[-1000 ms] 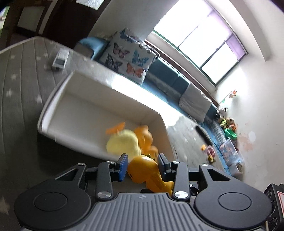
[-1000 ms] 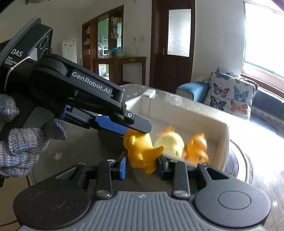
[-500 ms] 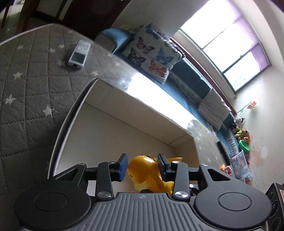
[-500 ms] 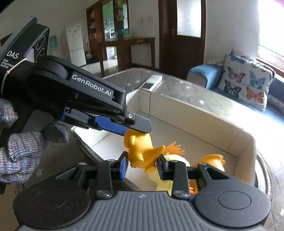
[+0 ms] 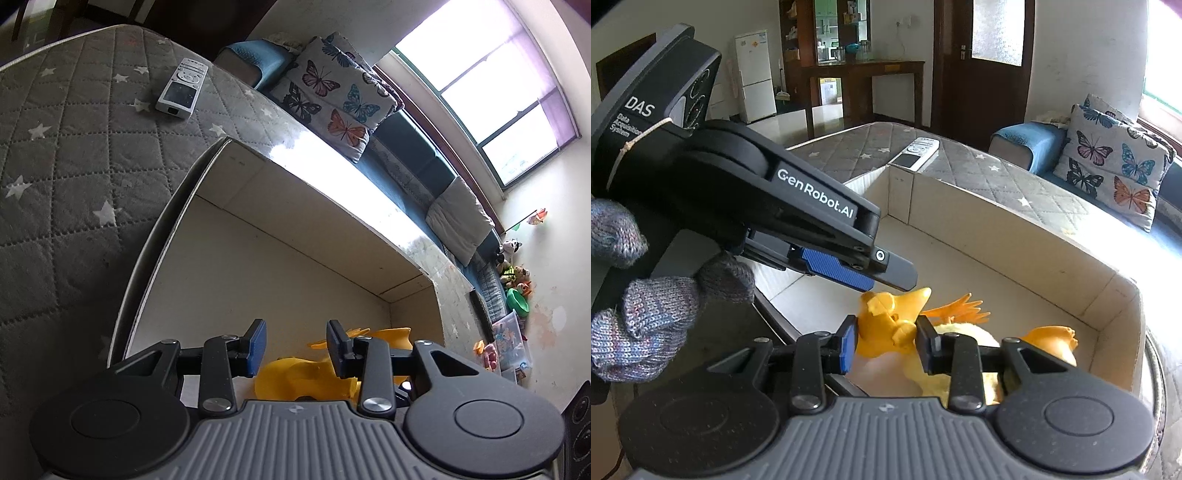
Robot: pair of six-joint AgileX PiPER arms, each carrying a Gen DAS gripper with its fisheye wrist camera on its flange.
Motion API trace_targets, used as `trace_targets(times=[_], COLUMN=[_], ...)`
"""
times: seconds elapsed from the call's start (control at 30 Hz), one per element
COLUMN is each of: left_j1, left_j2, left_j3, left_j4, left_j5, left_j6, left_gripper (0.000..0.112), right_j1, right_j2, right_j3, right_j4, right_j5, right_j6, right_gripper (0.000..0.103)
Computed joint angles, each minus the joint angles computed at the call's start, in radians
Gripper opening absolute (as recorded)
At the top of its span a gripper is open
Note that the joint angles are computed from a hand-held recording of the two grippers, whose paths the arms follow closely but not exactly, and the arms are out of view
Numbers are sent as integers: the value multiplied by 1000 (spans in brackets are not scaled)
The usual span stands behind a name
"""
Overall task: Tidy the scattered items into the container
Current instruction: 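Open both grippers to drop the yellow rubber duck into the box, then move both grippers down to the red-and-yellow toy apple half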
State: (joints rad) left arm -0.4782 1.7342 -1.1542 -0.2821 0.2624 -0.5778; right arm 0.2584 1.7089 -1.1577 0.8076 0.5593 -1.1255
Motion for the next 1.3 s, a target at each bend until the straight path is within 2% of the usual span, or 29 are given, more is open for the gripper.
trace_targets(times=[0.1, 0.2, 0.53, 0.67, 0.83, 1.03, 1.3], left_j1=[-7, -18, -64, -99, -174, -288, -409], left_j2=[-13, -27, -73, -98, -129, -149, -141], left_j3=[9, 18, 39, 50, 58, 57, 52], left_j4=[37, 83, 246, 364, 598, 862, 1006], left_j5=[-1, -1, 3, 5, 27, 86, 116], left_j6=[-39, -86, -246, -363, -582, -815, -954], left_gripper=[38, 38, 38, 38, 38, 38, 38], right_j1=[-8, -21, -86, -128, -181, -253, -380], right_j2=[-24, -57, -173, -238, -322, -416, -504], right_j3=[19, 48, 151, 214, 305, 413, 532], right_j4=[11, 32, 127, 190, 271, 334, 374], right_j5=[-5, -4, -3, -10, -13, -7, 29], right_j6=[-7, -29, -116, -179, -262, -361, -437], right_gripper=[37, 44, 44, 44, 50, 51, 52])
